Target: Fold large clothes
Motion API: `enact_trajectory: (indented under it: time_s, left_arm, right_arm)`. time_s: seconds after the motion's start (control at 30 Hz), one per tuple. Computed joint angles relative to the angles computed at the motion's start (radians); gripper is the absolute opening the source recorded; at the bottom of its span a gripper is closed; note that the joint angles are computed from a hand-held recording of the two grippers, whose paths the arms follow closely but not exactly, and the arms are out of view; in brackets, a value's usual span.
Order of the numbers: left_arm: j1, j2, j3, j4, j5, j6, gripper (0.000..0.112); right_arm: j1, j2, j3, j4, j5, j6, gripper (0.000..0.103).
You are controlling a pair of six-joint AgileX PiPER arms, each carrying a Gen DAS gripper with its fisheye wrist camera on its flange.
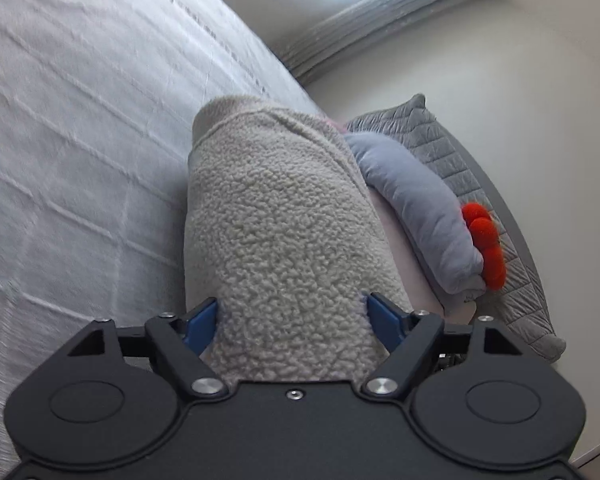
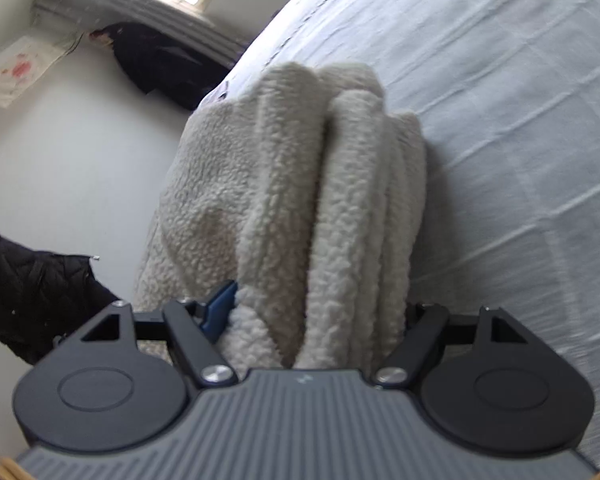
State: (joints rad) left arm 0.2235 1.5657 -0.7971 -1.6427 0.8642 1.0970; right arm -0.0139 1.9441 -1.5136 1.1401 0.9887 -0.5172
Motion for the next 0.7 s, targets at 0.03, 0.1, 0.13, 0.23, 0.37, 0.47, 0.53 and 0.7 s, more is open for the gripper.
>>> enact_trajectory:
  time_s: [0.03, 0.1, 0.13, 0.23, 0.37, 0.47, 0.53, 0.7]
  left_arm:
    - [0.029, -0.023, 0.001, 0.024, 0.003, -0.01, 0.077]
    - [0.098, -0.051, -0.017, 0.081, 0.022, -0.041, 0.077]
    - [0.135, -0.061, -0.026, 0.108, 0.035, -0.055, 0.077]
    - [0.226, -0.075, -0.056, 0.171, 0.042, -0.067, 0.077]
    - [0.257, -0.08, -0.087, 0.273, -0.056, -0.024, 0.076]
    - [0.241, -0.097, -0.096, 0.374, -0.112, -0.032, 0.076]
    - [0.258, -0.124, -0.071, 0.357, -0.102, 0.037, 0.076]
    - [0.227, -0.185, -0.025, 0.303, -0.126, 0.145, 0.075]
  right_arm:
    - [0.024, 0.0, -0.01, 0.005, -0.01, 0.007, 0.074]
    - [0.077, 0.009, -0.038, 0.023, -0.035, 0.018, 0.074]
    - [0.107, 0.019, -0.059, 0.025, -0.05, 0.029, 0.074]
    - [0.195, 0.067, -0.142, 0.014, -0.096, 0.082, 0.074]
    - [0.289, 0.157, -0.29, -0.12, -0.145, 0.255, 0.074]
    - [0.342, 0.174, -0.349, -0.31, -0.166, 0.382, 0.084]
    - [0.366, 0.136, -0.33, -0.416, -0.205, 0.416, 0.085]
    - [0.447, -0.022, -0.223, -0.761, -0.338, 0.574, 0.084]
